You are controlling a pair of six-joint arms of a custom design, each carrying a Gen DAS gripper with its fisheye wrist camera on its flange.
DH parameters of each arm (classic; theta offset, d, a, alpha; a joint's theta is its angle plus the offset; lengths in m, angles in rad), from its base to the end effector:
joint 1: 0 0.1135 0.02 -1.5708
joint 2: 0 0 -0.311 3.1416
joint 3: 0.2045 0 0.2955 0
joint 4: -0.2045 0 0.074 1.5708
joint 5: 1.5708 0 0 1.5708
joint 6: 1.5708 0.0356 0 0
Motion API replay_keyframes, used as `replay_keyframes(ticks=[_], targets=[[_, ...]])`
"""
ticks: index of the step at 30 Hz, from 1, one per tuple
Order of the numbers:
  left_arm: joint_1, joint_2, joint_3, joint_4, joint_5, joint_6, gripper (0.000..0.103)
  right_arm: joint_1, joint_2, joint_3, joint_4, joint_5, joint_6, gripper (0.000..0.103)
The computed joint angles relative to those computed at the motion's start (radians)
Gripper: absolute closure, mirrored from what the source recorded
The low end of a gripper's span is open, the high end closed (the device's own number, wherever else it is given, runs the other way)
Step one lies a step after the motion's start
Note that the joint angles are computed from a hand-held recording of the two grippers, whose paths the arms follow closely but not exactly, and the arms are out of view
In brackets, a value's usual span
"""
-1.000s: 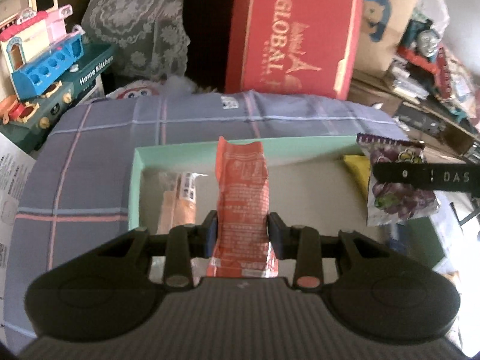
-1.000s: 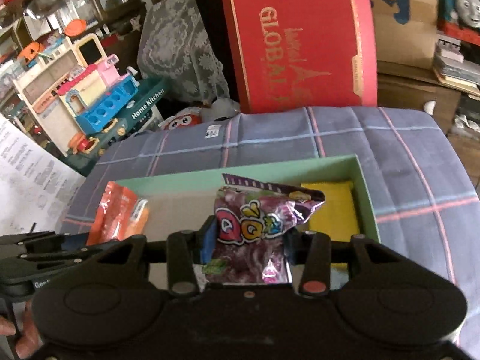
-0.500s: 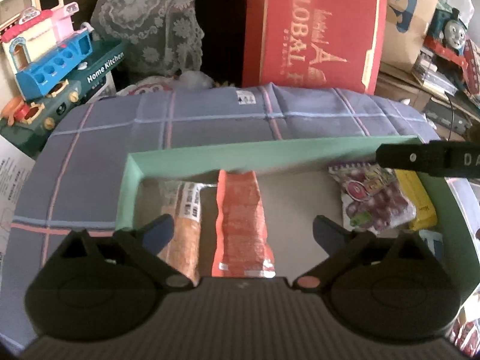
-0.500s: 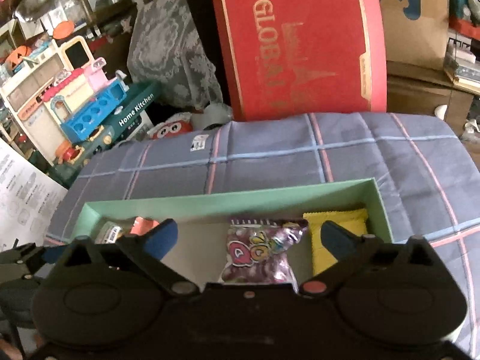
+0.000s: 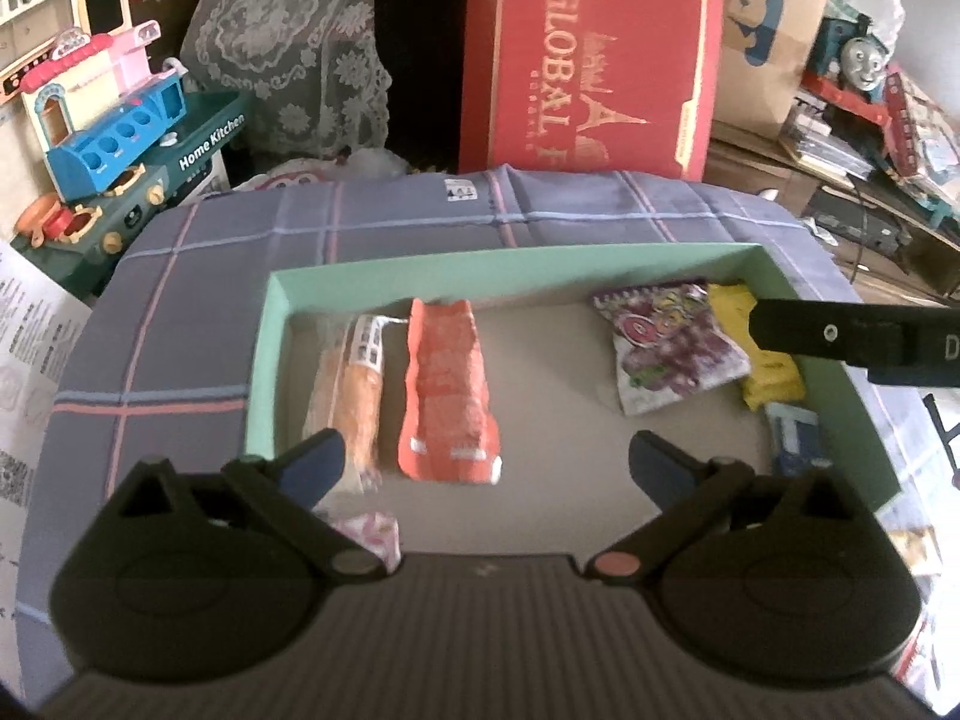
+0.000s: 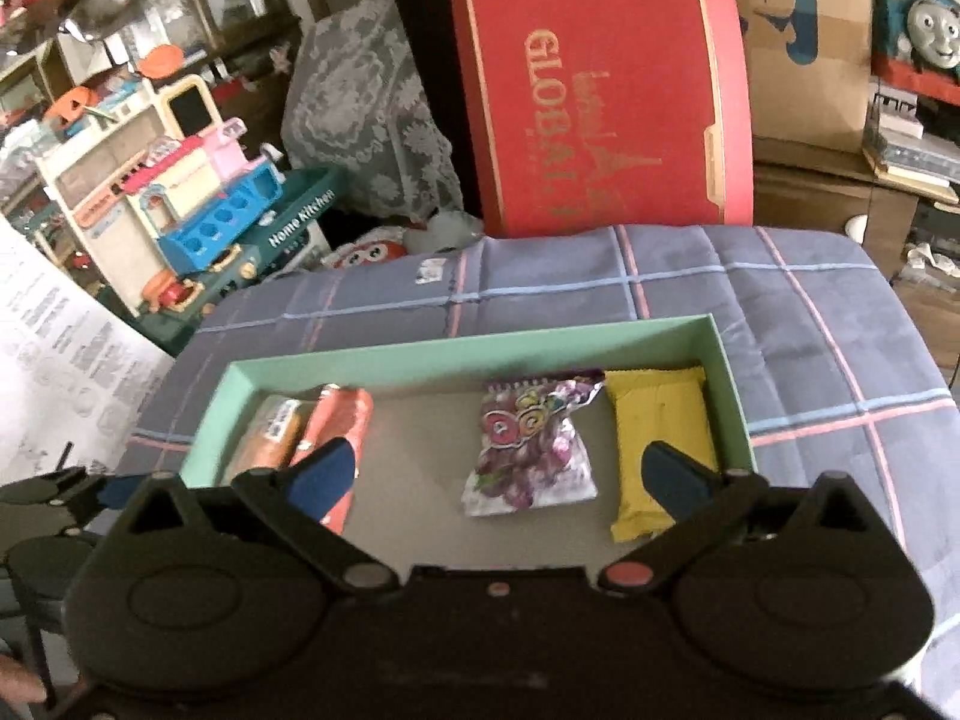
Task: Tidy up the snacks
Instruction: 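Withdraw both tools from the tray toward the remaining snacks, then grasp the striped cracker bag with the left tool while the right tool grasps the orange WINSUN packet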
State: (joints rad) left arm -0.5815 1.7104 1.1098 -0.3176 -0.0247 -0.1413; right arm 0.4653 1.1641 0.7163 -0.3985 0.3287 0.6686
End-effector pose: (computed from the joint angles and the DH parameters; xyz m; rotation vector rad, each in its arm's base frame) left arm 0.3368 -0.2203 0.2204 0.5376 2.4510 -0.2713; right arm 0.2332 0.1042 0.2473 0.3869 2.3317 0.1501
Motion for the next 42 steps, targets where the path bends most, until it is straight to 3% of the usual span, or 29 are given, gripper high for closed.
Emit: replay_keyframes(ticks=[5,12,18,26,30,36,42], targets=[[-0.006,-0.126,-0.111,-0.001,0.012,-0.004,0.0,0.171,-0.089,0.002,-0.105,0.156,0.047,0.0],[0.017,-0.317,-0.292,-0.018,0.023,0.01,0.0,0.397,-0.092,0.031,-0.257,0.247,0.225,0.0],[0.085,-0.462,-0.423,-0.044,0.04,0.041,0.0,0.529,-0.044,0.038,-0.319,0.211,0.382,0.0],[0.247,-0.584,-0.554,-0.077,0.088,0.097,0.0,0.647,0.051,0.037,-0.297,0.199,0.531,0.0],[0.312,-0.606,-0.598,-0.069,0.112,0.117,0.0,0.658,0.084,0.038,-0.253,0.16,0.52,0.006],[0.381,-0.631,-0.663,-0.055,0.129,0.143,0.0,0.655,0.184,0.093,-0.177,0.095,0.468,0.006],[0.454,-0.662,-0.698,-0.037,0.15,0.175,0.0,0.656,0.312,0.187,-0.155,0.049,0.415,0.024]])
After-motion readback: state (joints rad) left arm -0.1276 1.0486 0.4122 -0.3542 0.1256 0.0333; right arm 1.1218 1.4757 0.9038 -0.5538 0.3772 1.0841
